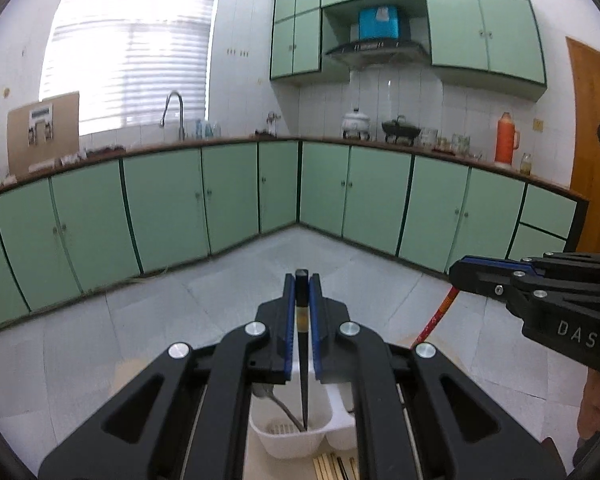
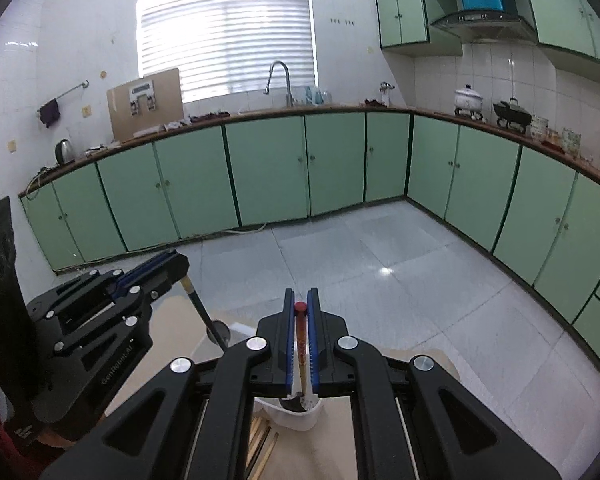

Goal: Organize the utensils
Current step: 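Lift both chopsticks, lower them into the white holder, and open both tools, then withdraw both open tools back to the remaining chopsticks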

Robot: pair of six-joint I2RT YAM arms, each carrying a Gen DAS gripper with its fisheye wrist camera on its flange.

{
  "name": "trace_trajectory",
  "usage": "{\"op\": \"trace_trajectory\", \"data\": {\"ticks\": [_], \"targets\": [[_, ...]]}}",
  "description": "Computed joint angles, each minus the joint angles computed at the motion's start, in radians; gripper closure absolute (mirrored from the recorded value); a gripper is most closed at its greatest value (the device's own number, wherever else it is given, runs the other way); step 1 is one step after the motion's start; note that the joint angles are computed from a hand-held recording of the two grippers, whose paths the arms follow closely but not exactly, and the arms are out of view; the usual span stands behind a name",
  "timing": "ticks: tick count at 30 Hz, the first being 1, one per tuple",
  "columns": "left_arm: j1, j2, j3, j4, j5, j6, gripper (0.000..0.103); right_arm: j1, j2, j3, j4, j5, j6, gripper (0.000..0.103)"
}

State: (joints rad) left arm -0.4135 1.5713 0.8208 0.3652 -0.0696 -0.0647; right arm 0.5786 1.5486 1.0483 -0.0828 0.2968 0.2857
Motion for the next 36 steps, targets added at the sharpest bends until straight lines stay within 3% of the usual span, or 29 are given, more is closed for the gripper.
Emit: {"op": "trace_trajectory", "data": {"ticks": [6, 10, 13, 16, 18, 20, 24, 30, 36], "targets": [[0.027, 0.036, -0.005, -0.005, 0.023, 0.002, 0.095, -0.022, 0.033, -0.022, 0.017, -0.061, 0.022, 0.097], [0.039, 0.008, -0.049, 0.012, 0.032, 0.005, 0.073, -0.026, 0.022, -0.056, 0.028, -0.082, 0.042, 0.096], [0.046, -0.031, -0.087, 0.025, 0.031, 0.007, 0.063, -0.021, -0.009, -0.092, 0.046, -0.073, 0.044, 0.091], [0.051, -0.086, -0.136, 0.032, 0.018, -0.002, 0.056, -0.011, -0.061, -0.143, 0.075, -0.050, 0.068, 0.077], [0.054, -0.144, -0.194, 0.048, 0.010, -0.012, 0.051, 0.017, -0.108, -0.188, 0.095, 0.005, 0.083, 0.064], [0.050, -0.210, -0.260, 0.067, -0.011, -0.019, 0.043, 0.061, -0.169, -0.253, 0.127, 0.080, 0.094, 0.058], [0.026, -0.354, -0.399, 0.077, -0.054, -0.035, 0.038, 0.186, -0.266, -0.382, 0.180, 0.257, 0.129, 0.044], [-0.010, -0.524, -0.594, 0.034, -0.105, -0.078, 0.035, 0.405, -0.246, -0.528, 0.189, 0.482, 0.326, 0.043], [-0.085, -0.575, -0.739, 0.005, -0.191, -0.078, 0.035, 0.583, -0.075, -0.568, 0.156, 0.550, 0.615, 0.043]]}}
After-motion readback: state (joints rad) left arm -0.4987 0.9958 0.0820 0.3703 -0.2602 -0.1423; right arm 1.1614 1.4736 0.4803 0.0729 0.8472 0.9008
